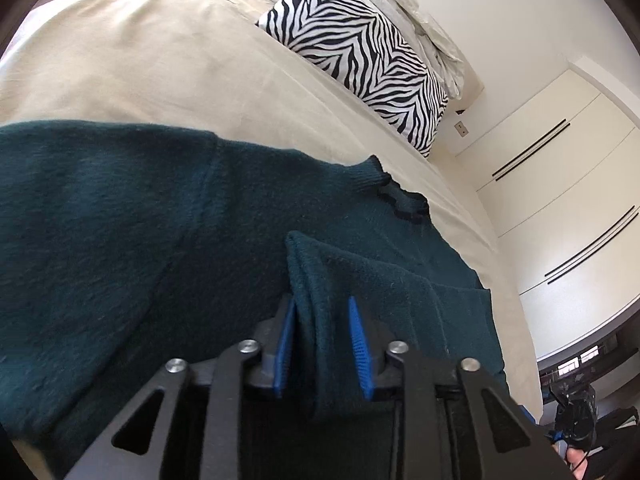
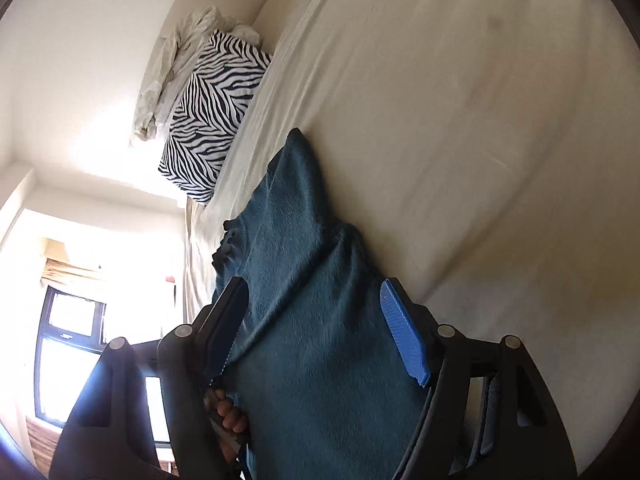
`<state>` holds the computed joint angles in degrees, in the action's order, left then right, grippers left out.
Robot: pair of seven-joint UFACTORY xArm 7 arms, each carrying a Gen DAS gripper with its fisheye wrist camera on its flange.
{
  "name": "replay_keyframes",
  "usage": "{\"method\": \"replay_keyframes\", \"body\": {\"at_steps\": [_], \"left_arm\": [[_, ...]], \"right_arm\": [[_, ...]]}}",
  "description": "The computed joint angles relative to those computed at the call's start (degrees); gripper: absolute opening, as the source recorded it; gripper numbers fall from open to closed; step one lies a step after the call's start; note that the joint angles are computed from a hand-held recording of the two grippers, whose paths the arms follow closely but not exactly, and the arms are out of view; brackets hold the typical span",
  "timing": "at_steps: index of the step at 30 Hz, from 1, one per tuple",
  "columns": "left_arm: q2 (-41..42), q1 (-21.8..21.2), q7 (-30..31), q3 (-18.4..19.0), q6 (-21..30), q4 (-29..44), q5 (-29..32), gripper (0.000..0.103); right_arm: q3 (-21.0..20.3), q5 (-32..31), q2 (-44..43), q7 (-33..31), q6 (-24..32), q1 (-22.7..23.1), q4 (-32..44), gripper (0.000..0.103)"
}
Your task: Fold small clothes
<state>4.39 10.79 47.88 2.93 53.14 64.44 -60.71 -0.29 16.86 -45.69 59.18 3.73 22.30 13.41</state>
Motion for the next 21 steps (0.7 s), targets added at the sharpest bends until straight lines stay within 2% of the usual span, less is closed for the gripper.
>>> {"method": "replay_keyframes", "body": {"at_steps": [2, 4, 6, 7, 10, 12, 14, 17, 20, 21], "left_arm": [[-5.0, 1.9, 1.3, 2.1, 2.3, -3.4, -2.0, 0.064], [-10.1, 4.2, 2.9, 5.8, 5.8, -7.5, -5.5, 0.073], [-13.4, 7.1, 1.5, 10.3, 9.6, -10.6, -6.4, 0.075], [-14.1, 9.1, 0.3, 13.1, 12.4, -11.7, -6.7, 0.075], [-12.4, 15.1, -5.7, 18.7, 15.5, -12.4, -6.3, 0.074], [-9.5, 19.1, -8.7, 20.8, 17.5, -11.1, -7.6, 0.071], [-7.2, 22.6, -10.2, 21.8, 17.3, -9.7, -9.1, 0.071], [-2.9, 26.0, -12.6, 21.3, 17.4, -6.1, -12.8, 0.071], [1.8, 28.7, -16.7, 19.7, 15.8, -3.3, -18.4, 0.071], [3.6, 29.7, -17.7, 19.0, 15.9, -1.9, -20.3, 0.07]], "right_arm": [[6.0, -0.2, -6.7, 4.3, 3.9, -2.8, -2.0, 0.069], [10.0, -0.5, -10.0, 8.1, 4.5, -2.2, -2.9, 0.069], [12.4, -0.8, -8.8, 11.4, 3.5, 0.0, -2.3, 0.068], [13.1, -1.0, -5.8, 12.7, 1.2, 1.4, -1.3, 0.069], [16.1, -2.4, 3.0, 16.0, -4.9, 4.5, 2.4, 0.069], [17.8, -3.8, 8.5, 17.5, -8.0, 5.5, 5.5, 0.069], [19.0, -5.3, 13.4, 18.2, -10.0, 6.3, 8.9, 0.069], [22.9, -6.8, 18.5, 20.0, -11.1, 4.1, 13.4, 0.069], [26.7, -8.0, 20.1, 21.6, -9.9, 1.2, 16.4, 0.069], [26.9, -8.7, 20.3, 21.7, -9.1, 0.9, 17.3, 0.069]]}}
